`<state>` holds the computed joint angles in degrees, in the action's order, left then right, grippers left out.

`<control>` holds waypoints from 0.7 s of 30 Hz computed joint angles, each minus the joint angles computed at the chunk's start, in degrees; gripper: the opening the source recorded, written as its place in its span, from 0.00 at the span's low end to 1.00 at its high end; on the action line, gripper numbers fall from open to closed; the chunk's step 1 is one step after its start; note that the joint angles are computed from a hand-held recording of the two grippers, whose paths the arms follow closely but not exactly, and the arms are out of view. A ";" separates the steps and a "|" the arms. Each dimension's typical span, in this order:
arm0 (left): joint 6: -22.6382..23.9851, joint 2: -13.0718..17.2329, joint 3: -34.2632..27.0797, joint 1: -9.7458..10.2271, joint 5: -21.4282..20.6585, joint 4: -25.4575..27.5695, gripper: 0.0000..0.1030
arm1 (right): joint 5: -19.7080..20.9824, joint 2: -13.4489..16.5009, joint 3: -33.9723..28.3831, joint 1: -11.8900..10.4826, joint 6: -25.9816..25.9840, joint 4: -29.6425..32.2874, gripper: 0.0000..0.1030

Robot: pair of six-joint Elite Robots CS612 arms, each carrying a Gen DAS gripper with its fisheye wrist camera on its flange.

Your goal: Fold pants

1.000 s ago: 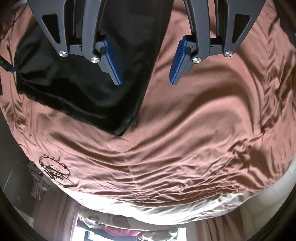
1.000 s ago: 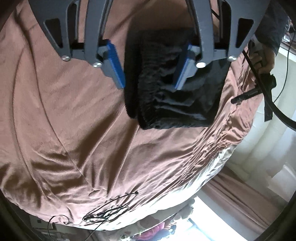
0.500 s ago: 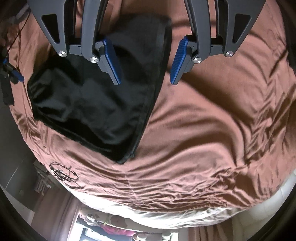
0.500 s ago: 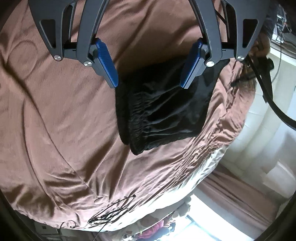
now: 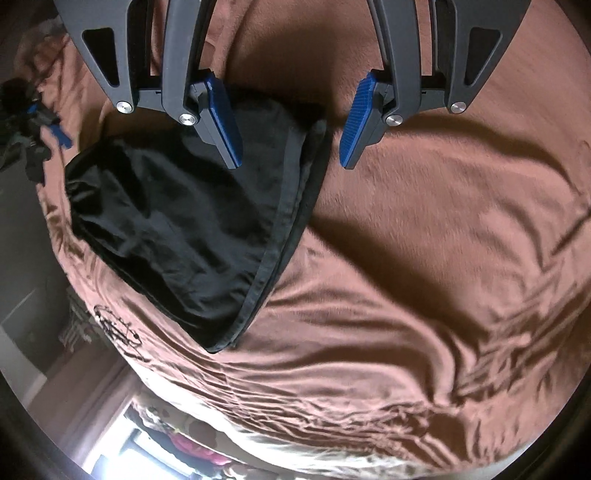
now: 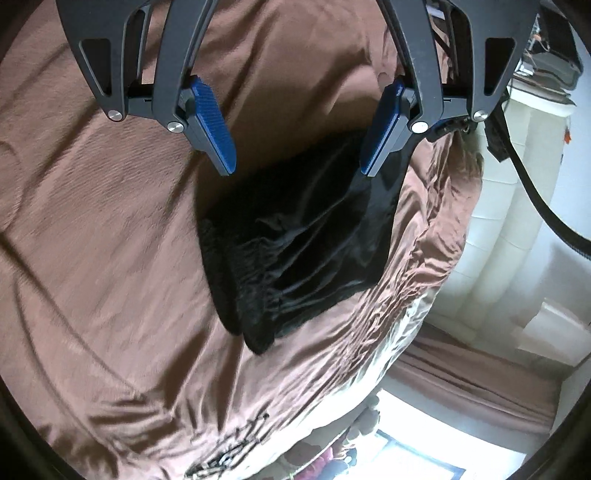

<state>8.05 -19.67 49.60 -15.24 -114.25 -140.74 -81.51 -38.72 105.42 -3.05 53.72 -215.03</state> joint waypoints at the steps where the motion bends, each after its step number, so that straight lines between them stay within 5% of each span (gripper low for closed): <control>1: -0.67 0.27 -0.48 0.19 -1.10 1.01 0.55 | 0.04 0.29 -0.35 -0.04 0.33 0.44 0.66; 11: -6.29 2.09 -3.51 1.15 -4.31 8.47 0.55 | 2.11 2.60 -4.53 -1.06 -0.34 3.43 0.66; 21: -10.98 4.80 -6.96 2.70 -15.71 11.07 0.55 | 1.37 3.47 -5.21 -0.82 1.25 2.07 0.66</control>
